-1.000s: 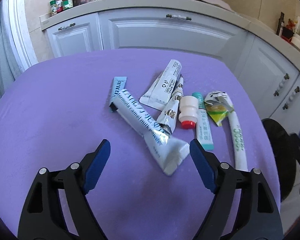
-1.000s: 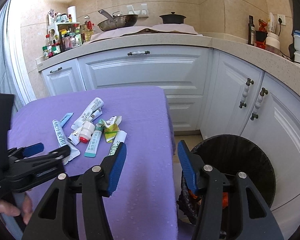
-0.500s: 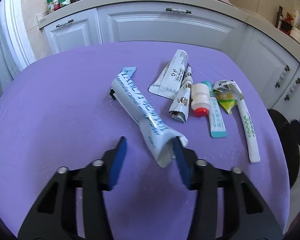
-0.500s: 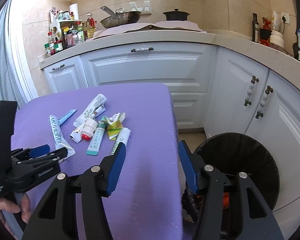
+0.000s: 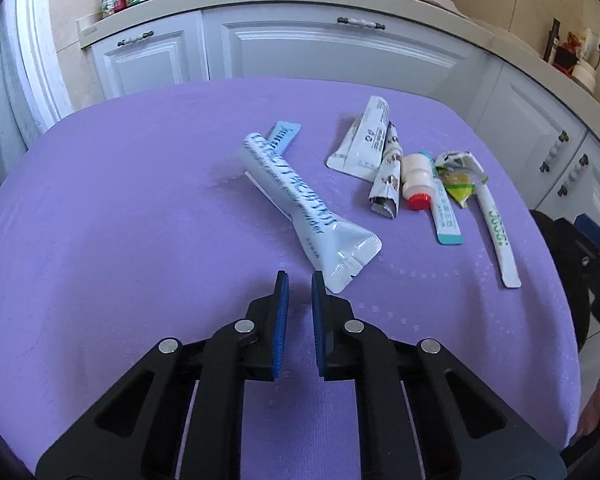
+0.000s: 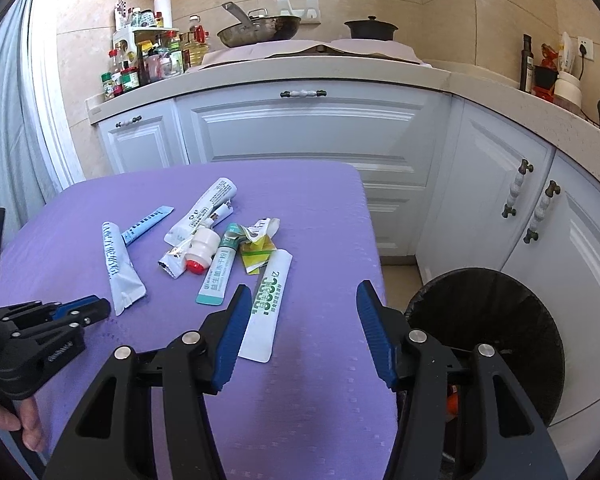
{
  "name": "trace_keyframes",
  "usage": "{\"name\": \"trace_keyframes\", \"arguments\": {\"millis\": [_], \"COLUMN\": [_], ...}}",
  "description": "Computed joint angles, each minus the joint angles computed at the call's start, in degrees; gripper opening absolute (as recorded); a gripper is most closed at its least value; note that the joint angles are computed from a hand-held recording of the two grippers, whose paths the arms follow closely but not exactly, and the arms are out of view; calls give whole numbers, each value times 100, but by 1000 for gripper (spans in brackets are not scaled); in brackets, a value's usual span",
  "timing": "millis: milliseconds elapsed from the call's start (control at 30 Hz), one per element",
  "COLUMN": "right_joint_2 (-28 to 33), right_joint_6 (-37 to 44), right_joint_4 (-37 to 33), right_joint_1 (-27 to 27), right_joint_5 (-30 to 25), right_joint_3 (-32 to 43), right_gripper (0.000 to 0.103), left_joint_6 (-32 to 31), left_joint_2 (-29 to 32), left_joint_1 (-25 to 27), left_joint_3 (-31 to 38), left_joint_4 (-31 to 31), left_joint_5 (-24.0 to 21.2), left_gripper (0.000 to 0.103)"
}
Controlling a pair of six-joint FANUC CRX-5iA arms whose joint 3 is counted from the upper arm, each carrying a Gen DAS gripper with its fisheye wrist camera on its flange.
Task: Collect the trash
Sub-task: 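Grasp the white milk powder tube by its crimped end with the left gripper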
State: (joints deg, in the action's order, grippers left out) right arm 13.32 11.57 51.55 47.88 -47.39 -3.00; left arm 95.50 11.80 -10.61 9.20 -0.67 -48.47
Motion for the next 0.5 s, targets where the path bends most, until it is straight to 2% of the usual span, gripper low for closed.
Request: {"name": "trace_keyframes", "arguments": {"millis": [67,100,133,200,267,300,433,500], "right_joint_2": [15,26,40,59,83,96,167,201], "right_joint_6": [28,25,42,60,82,100,191,253], "right_joint_4": [-42,-44,-57,-81,-88,-102,-167,-199], "right_joint_1": [-3,-5,-18,-37,-62,-76,-131,-154], "right_joint_5": [-14,-22,-32,-38,-52,-51,-12,20], "right_joint_3": [31,44,67,95,127,142,238,285], "right_gripper": [54,54,54,54,54,54,54,54], "left_joint_6": [37,33,60,116,239,342,735,857], "left_joint_2": [-28,-20,-2,34,139,209,548,687], "left_joint_1": [14,19,24,35,17,3,-35,-40], "left_joint_3": [-10,4,30,72,219,320,799,991], "left_joint_4": [36,67,101,168,131,75,-197,-289], "left_joint_5": [54,60,66,76,45,17,-173,-294], "left_gripper": [15,20,32,44,48,54,68,69]}}
